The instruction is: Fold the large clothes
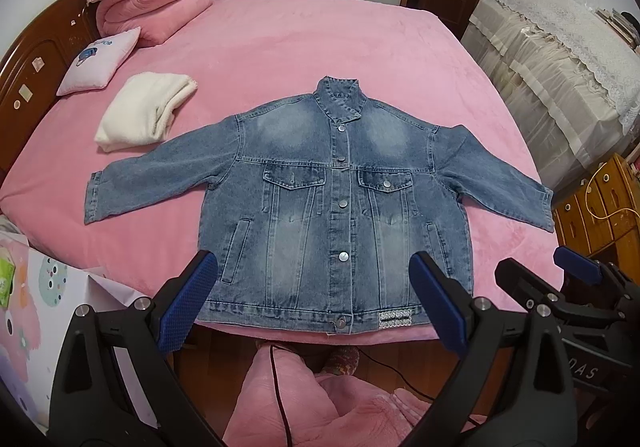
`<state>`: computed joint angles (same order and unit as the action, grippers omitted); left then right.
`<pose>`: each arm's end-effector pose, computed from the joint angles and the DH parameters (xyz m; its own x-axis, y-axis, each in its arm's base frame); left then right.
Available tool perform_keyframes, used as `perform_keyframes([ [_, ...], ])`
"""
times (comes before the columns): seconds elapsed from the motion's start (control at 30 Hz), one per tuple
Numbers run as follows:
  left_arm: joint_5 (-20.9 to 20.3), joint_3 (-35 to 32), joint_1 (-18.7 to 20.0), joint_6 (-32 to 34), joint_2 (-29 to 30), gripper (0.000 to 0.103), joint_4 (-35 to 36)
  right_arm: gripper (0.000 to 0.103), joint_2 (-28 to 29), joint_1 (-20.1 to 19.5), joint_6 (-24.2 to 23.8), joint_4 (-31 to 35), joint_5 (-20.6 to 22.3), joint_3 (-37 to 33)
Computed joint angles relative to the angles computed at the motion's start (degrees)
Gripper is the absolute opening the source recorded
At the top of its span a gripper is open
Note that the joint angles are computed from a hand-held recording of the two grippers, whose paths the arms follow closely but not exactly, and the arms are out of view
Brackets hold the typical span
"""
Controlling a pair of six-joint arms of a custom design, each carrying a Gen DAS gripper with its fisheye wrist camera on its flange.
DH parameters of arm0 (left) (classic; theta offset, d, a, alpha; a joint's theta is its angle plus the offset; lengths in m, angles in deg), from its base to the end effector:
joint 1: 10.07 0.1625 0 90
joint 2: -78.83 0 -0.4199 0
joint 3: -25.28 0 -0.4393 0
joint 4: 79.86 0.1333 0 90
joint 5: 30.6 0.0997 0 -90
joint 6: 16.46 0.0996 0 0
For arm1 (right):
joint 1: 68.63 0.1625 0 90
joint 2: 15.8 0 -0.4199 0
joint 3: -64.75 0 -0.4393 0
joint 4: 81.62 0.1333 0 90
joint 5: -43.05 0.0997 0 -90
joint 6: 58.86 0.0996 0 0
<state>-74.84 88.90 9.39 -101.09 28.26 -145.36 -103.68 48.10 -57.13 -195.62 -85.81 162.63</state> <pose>-0.6214 -0.4366 0.2718 -0.7275 -0.1878 -0.6599 0.2484 0.8245 -0.5085 0.3168 -0.4716 0.4547 -0.7766 -0.1884 0.6012 -0.4132 0.8727 -0.2602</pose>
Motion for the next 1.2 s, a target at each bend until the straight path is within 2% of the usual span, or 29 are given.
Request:
perform_keyframes([
  [0.9, 0.15, -2.61, 0.39, 1.00, 1.86, 0.096, 0.54, 0.099, -0.50, -0.62, -0.32, -1.15, 0.94, 0.87],
  [1.2, -3.69, 3.20, 1.30, 0.09, -1.68, 0.096, -5.83, 0.099, -0.02, -1.46, -0.34, -0.33, 2.43, 0.64],
])
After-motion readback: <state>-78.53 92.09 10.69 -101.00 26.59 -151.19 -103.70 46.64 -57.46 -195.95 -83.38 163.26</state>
